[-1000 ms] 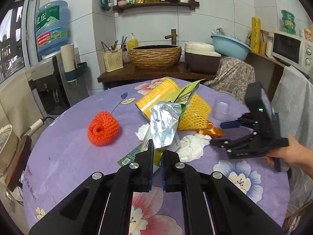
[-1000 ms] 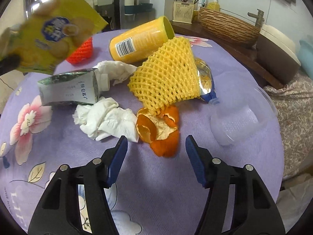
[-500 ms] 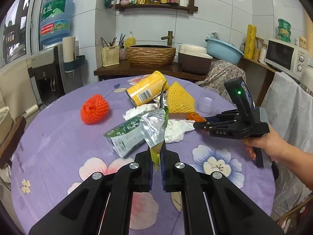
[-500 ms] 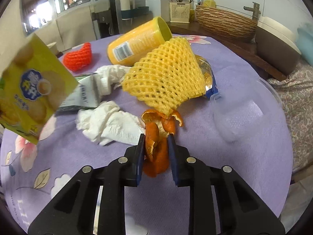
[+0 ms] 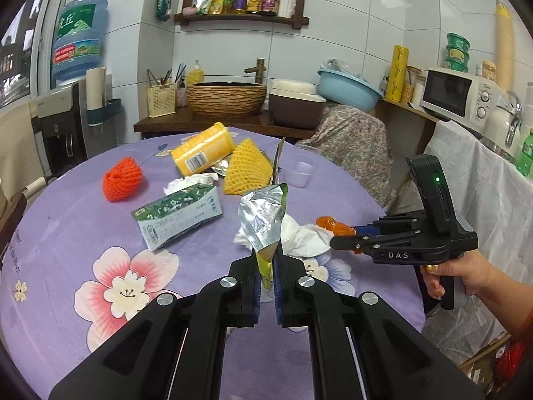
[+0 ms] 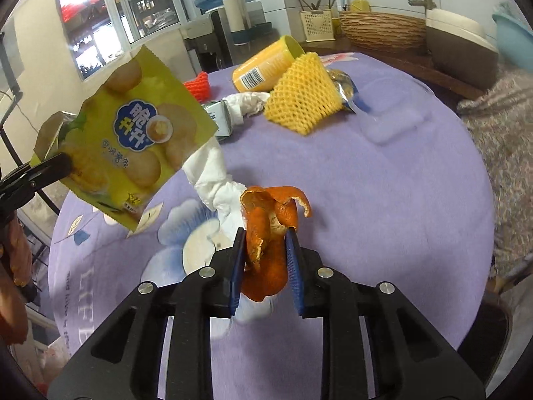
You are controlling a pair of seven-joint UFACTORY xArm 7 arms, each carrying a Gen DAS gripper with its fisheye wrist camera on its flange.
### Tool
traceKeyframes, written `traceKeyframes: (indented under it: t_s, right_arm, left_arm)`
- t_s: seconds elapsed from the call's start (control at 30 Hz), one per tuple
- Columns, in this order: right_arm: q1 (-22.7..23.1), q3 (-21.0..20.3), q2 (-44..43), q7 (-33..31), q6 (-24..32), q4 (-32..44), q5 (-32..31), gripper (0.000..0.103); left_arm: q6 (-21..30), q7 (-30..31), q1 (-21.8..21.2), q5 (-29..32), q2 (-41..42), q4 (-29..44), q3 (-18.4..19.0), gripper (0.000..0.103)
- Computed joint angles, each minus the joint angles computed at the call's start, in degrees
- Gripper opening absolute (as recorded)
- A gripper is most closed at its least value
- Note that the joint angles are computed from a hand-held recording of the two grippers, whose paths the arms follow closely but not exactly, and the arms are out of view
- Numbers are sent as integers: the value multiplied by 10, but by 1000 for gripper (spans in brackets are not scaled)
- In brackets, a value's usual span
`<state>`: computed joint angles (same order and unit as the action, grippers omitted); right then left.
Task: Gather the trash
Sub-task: 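Lift the foil wrapper and orange peel and carry them over the bin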
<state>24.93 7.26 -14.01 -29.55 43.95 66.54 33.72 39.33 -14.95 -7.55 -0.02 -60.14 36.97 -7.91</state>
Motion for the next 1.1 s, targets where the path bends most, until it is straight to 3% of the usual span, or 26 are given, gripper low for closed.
traceKeyframes:
  t_s: [0.13, 0.2, 0.43, 0.47, 0.53, 0.6, 0.87, 1.1]
  right_arm:
    - [-2, -8, -25, -12, 12, -30, -1, 35]
    - [-1, -9, -37, -19, 11, -42, -3, 46]
    - [3, 5, -28, -12, -14, -41, -40, 46]
    - [4, 8, -25, -8, -17, -41, -49, 46]
    - [8, 7, -25, -11, -17, -45, -46, 33]
    - [14, 1, -40, -20, -33, -62, -33, 26]
    - [9, -50, -155, -26, -74, -156, 30, 22]
    - [-82, -68, -277, 54, -91, -253, -94, 21]
  left_arm:
    - [0, -6, -6, -3, 4, 6, -8, 7]
    - [1, -9, -7, -2, 4, 10, -13, 7]
    - [6, -21, -5, 5, 4, 17, -23, 7]
    - [7, -23, -5, 6, 4, 19, -25, 7]
    - [12, -29, -5, 7, 4, 22, -30, 7]
    - [9, -32, -7, 8, 3, 20, -30, 7]
    - [-30, -49, -42, -5, 57, 43, -57, 7]
    - [-131, -52, -105, -17, 202, 101, -89, 7]
